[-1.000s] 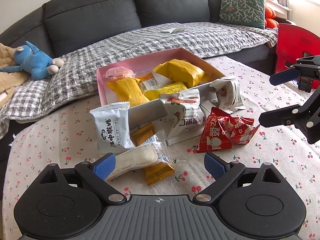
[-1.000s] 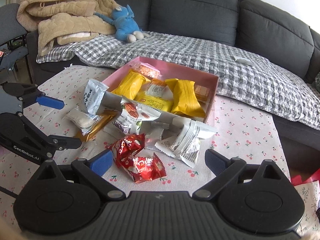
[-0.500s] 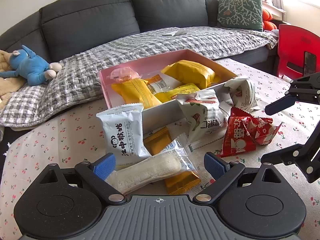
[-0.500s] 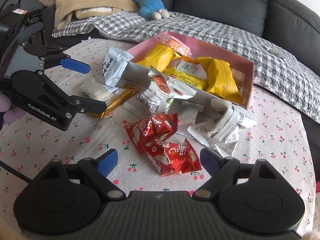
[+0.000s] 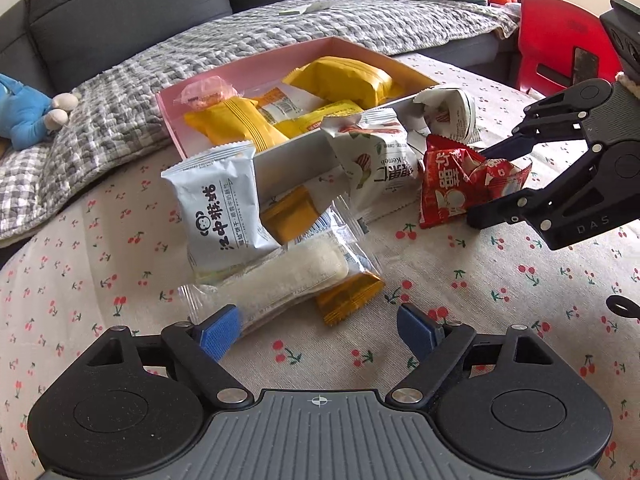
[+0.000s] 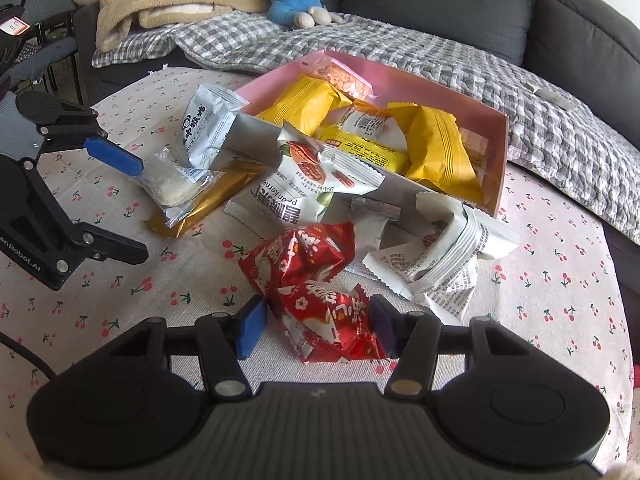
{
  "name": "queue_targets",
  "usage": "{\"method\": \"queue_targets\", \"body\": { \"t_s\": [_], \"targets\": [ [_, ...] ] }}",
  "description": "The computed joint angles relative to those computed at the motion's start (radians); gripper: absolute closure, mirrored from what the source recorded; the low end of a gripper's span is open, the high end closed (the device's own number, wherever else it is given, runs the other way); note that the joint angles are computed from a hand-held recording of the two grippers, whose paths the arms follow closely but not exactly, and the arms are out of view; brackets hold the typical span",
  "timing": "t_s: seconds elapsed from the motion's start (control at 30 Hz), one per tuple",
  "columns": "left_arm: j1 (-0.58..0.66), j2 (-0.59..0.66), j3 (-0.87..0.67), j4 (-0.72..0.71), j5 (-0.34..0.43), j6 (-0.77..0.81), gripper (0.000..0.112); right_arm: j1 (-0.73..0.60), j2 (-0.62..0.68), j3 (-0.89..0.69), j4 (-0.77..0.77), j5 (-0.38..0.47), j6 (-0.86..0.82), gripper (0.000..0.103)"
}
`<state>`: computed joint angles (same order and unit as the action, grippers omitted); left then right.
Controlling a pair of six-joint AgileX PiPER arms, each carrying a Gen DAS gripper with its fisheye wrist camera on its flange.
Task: Organize snacks
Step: 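Grasp the red candy packet with the right tool while the left tool grasps the white bread packet, then carry the red candy packet and white bread packet over the pink box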
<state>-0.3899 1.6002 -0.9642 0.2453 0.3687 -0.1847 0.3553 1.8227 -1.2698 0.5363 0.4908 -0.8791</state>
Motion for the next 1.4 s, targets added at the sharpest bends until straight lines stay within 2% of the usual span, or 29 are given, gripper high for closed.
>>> {"method": "queue_targets", "body": {
  "t_s": [0.17, 0.2, 0.27, 0.4, 0.5, 0.63, 0.73, 0.83, 0.93, 1.03, 1.17, 1.27, 1.4],
  "targets": [
    [0.02, -0.016, -0.012, -0.203, 0.044, 0.169, 0.034, 0.036, 0.007, -0.055, -0.236, 0.05, 0.225, 0.059],
    [0.013, -0.017, -0.013, -0.197, 0.05, 0.172, 0.037, 0.04, 0.004, -0.058, -0.261, 0.057, 0.247, 0.059],
    [-0.014, -0.02, -0.001, -0.084, 0.033, 0.086, 0.037, 0.048, -0.008, -0.05, -0.3, 0.056, 0.271, 0.059],
    [-0.039, -0.009, -0.004, 0.193, 0.013, -0.139, 0.037, 0.045, -0.033, -0.021, -0.279, 0.044, 0.22, 0.059],
    [-0.013, 0.0, -0.047, 0.213, 0.015, -0.14, 0.037, 0.043, -0.03, -0.029, -0.268, 0.047, 0.21, 0.061],
    [0.043, 0.009, -0.101, -0.037, 0.018, 0.135, 0.038, 0.035, -0.017, -0.057, -0.245, 0.071, 0.215, 0.062],
    [0.067, 0.062, -0.151, -0.17, 0.074, 0.303, 0.047, 0.026, -0.017, -0.066, -0.224, 0.092, 0.204, 0.062],
    [0.061, 0.099, -0.174, -0.122, 0.086, 0.288, 0.051, 0.011, -0.012, -0.081, -0.193, 0.127, 0.195, 0.062],
    [0.087, 0.12, -0.204, -0.21, 0.099, 0.374, 0.052, -0.005, 0.004, -0.104, -0.171, 0.158, 0.2, 0.062],
    [0.104, 0.128, -0.22, -0.261, 0.12, 0.39, 0.059, -0.021, 0.016, -0.129, -0.152, 0.186, 0.211, 0.062],
    [0.08, 0.106, -0.189, -0.173, 0.119, 0.219, 0.068, -0.031, 0.024, -0.143, -0.18, 0.214, 0.257, 0.06],
    [0.054, 0.093, -0.184, -0.098, 0.155, 0.059, 0.078, -0.037, 0.027, -0.148, -0.191, 0.228, 0.275, 0.059],
    [0.029, 0.081, -0.182, -0.07, 0.199, -0.143, 0.082, -0.047, 0.025, -0.144, -0.155, 0.219, 0.263, 0.058]
  ]
}}
